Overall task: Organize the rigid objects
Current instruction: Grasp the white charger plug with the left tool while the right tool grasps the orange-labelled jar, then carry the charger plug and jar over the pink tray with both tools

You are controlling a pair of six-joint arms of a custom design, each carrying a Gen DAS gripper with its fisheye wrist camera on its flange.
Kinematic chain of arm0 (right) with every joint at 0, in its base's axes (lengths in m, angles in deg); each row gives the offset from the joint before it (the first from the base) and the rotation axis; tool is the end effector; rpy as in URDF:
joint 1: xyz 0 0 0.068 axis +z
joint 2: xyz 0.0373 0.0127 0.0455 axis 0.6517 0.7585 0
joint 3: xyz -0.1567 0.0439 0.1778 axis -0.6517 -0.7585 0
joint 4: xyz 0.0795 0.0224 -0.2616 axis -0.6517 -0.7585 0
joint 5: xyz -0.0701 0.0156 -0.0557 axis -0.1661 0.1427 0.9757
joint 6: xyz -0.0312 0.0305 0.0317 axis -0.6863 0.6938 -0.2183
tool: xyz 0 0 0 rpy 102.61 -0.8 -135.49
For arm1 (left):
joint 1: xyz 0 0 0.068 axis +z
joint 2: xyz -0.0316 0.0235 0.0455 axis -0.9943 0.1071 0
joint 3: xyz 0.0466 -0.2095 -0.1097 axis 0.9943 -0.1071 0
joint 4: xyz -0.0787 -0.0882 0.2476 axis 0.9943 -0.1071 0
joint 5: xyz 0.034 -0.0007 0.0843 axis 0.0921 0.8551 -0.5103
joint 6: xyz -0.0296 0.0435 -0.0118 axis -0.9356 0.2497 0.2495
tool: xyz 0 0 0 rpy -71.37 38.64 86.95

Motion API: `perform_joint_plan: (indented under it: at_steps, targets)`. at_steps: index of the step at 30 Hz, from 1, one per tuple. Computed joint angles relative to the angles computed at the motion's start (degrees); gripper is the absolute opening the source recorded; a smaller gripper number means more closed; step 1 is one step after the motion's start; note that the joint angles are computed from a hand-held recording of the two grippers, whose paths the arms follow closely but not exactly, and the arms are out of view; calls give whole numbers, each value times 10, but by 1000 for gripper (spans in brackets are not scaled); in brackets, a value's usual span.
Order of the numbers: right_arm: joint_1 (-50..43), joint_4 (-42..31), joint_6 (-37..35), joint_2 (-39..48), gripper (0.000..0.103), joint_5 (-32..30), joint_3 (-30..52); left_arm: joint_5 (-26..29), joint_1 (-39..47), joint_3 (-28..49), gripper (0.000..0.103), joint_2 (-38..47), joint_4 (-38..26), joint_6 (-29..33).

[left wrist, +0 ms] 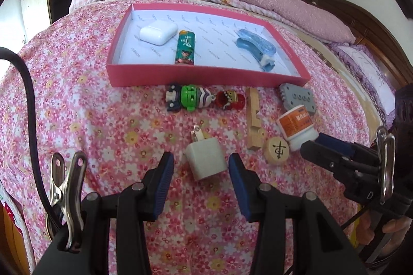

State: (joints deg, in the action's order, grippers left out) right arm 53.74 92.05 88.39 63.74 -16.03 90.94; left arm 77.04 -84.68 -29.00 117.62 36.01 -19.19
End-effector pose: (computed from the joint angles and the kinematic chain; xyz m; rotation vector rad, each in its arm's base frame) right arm 0.3344 0.0905 0.0327 -0.4347 2.3695 0.5395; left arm 0.3020 -0.0067 0.1051 -0.1861 2.4639 -0.1719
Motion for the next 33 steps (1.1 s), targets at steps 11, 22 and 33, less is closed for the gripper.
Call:
perform_joint_plan:
  at_steps: [11,22,33]
  targets:
    - [3,3,22,51,56,2,45,-61,-31,-5,46,23,37,5]
    - [11,57,16,61,55,15,29,-71,-34,-4,43,28,43,5]
    - [0,87,25,59,41,4,12,-42,-12,-18,27,3,39,11]
